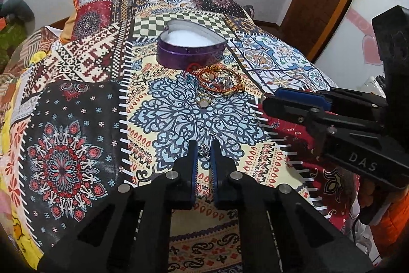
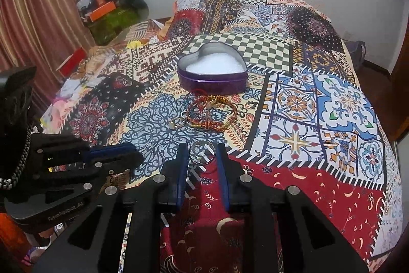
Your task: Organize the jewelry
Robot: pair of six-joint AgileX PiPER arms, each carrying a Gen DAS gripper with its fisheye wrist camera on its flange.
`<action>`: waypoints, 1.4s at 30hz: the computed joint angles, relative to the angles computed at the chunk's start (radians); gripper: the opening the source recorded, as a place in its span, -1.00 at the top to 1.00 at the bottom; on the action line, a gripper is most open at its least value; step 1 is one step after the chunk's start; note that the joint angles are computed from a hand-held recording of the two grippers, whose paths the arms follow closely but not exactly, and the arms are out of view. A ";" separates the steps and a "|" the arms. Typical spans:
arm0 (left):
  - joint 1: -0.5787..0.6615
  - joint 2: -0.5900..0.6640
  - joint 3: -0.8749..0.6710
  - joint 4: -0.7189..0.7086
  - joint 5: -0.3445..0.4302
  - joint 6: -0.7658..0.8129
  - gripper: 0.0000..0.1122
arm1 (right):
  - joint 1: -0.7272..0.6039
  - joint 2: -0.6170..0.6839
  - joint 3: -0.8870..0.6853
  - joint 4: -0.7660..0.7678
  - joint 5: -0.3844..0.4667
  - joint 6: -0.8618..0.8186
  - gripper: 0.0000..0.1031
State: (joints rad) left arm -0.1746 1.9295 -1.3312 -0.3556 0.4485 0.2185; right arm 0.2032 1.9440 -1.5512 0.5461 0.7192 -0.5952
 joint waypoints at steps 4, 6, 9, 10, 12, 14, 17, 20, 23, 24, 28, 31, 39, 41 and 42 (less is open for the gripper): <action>0.001 -0.026 0.010 0.017 -0.019 -0.019 0.85 | -0.007 -0.014 0.001 0.021 -0.005 -0.002 0.62; 0.006 -0.038 0.009 0.014 -0.025 -0.017 0.85 | -0.010 -0.024 0.000 0.033 -0.009 -0.004 0.62; 0.009 -0.060 0.010 0.018 -0.039 -0.025 0.85 | -0.009 -0.040 -0.003 0.040 -0.016 -0.004 0.62; 0.012 -0.067 0.008 0.014 -0.043 -0.021 0.85 | -0.009 -0.045 -0.005 0.043 -0.020 -0.005 0.62; 0.018 -0.080 0.003 0.002 -0.049 -0.011 0.85 | -0.009 -0.054 -0.013 0.051 -0.025 -0.007 0.62; 0.022 -0.089 -0.007 0.010 -0.056 -0.013 0.85 | -0.011 -0.062 -0.021 0.057 -0.032 -0.007 0.62; 0.024 -0.103 -0.019 0.034 -0.069 -0.025 0.85 | -0.013 -0.071 -0.034 0.066 -0.042 -0.006 0.62; 0.028 -0.107 -0.043 0.058 -0.083 -0.036 0.85 | -0.014 -0.071 -0.054 0.070 -0.050 -0.001 0.62; 0.032 -0.106 -0.070 0.096 -0.095 -0.061 0.85 | -0.012 -0.066 -0.080 0.064 -0.057 0.010 0.62; 0.033 -0.104 -0.079 0.115 -0.104 -0.073 0.85 | -0.013 -0.060 -0.092 0.065 -0.058 0.010 0.62; 0.043 -0.078 -0.129 0.136 -0.115 -0.081 0.85 | -0.013 -0.037 -0.138 0.058 -0.060 0.020 0.62; 0.049 -0.044 -0.183 0.128 -0.107 -0.068 0.85 | -0.012 -0.005 -0.184 0.050 -0.057 0.028 0.62; 0.063 0.083 -0.354 0.048 -0.035 0.013 0.85 | -0.003 0.139 -0.363 -0.027 -0.024 0.089 0.62; 0.065 0.123 -0.407 0.035 -0.005 0.024 0.85 | -0.002 0.177 -0.416 -0.054 -0.004 0.107 0.62; 0.066 0.143 -0.433 0.027 0.012 0.032 0.85 | -0.002 0.192 -0.440 -0.062 0.010 0.114 0.62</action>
